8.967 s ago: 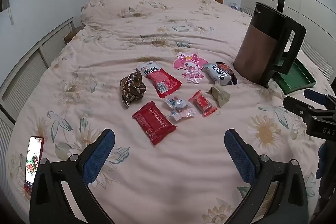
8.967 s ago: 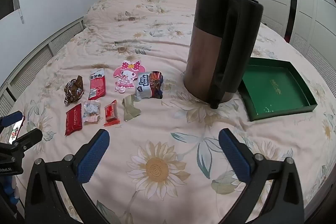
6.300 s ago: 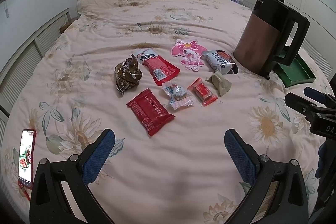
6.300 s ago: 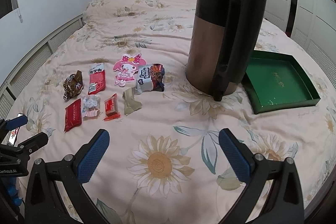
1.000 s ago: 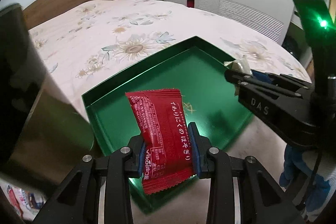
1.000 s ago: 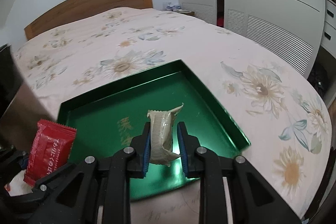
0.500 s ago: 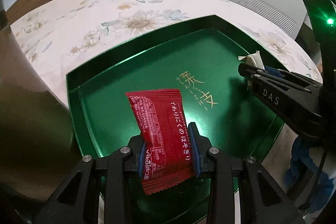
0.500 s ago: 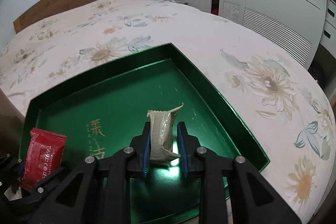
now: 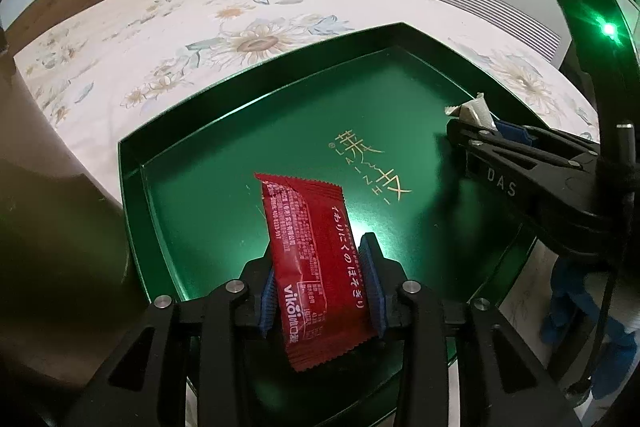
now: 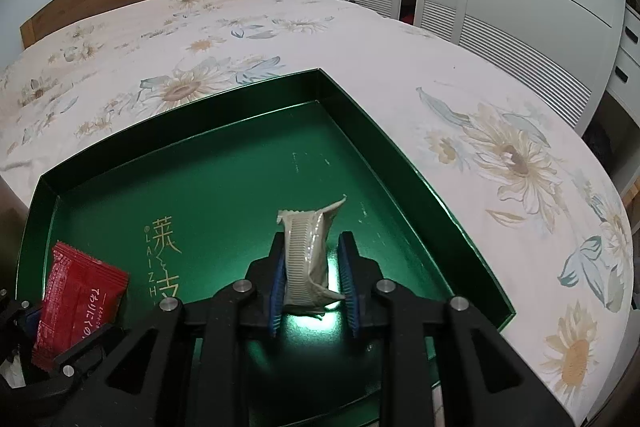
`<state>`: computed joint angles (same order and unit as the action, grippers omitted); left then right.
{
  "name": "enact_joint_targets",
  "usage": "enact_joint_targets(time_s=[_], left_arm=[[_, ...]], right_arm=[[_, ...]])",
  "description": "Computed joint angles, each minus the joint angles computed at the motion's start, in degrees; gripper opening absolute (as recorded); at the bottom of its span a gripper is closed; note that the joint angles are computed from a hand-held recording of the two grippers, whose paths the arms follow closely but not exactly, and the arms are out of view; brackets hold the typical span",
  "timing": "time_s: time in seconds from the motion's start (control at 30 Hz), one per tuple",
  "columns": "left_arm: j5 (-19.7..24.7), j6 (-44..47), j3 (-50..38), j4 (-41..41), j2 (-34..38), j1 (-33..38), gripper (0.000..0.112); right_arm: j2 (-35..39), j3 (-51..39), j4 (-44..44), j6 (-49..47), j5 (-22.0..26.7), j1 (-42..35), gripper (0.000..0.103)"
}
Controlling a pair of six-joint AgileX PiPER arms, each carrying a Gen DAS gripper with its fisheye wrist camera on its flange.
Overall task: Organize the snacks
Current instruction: 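Open the left tool over the green tray while the right tool releases the beige item there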
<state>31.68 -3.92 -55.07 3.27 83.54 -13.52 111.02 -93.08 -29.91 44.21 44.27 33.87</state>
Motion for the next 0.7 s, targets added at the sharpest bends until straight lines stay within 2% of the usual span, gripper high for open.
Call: enact_joint_targets(time_s=[0.07, 0.1, 0.2, 0.23, 0.3, 0.4, 0.57, 0.7], left_arm=[[0.15, -0.11, -0.12, 0.47, -0.21, -0.30, 0.033], [0.31, -0.57, -0.17, 1.09, -0.46, -0.65, 0.033], [0.16, -2.05, 0.22, 2.79, -1.74, -1.51, 0.041], [0.07, -2.46, 0.42, 3.24, -2.19, -1.71, 0.042], [0.21, -2.79, 0.73, 3.60, -3.30, -2.25, 0.044], [0.35, -3.42, 1.28, 4.11, -5.06, -2.99, 0.047], [1.16, -5.48, 2.45, 6.12, -9.47, -5.99, 0.048], [3.44, -4.70, 2.84, 6.16, -14.60, -8.44, 0.049]], right_arm=[[0.02, -0.15, 0.19, -0.48, 0.38, 0.11, 0.042], [-0.01, -0.22, 0.28, -0.68, 0.63, 0.13, 0.050], [-0.56, 0.49, 0.58, -0.68, 0.45, 0.10, 0.066], [-0.72, 0.67, 0.66, -0.63, 0.31, 0.13, 0.068], [-1.35, 1.33, 0.57, -0.44, -0.01, 0.25, 0.081], [-2.68, 2.44, 0.64, -0.28, -0.55, 0.58, 0.093], [-5.42, 3.69, 0.34, -0.94, -0.59, 1.36, 0.103], [-8.68, 5.23, 0.08, -0.85, 0.19, 2.12, 0.103]])
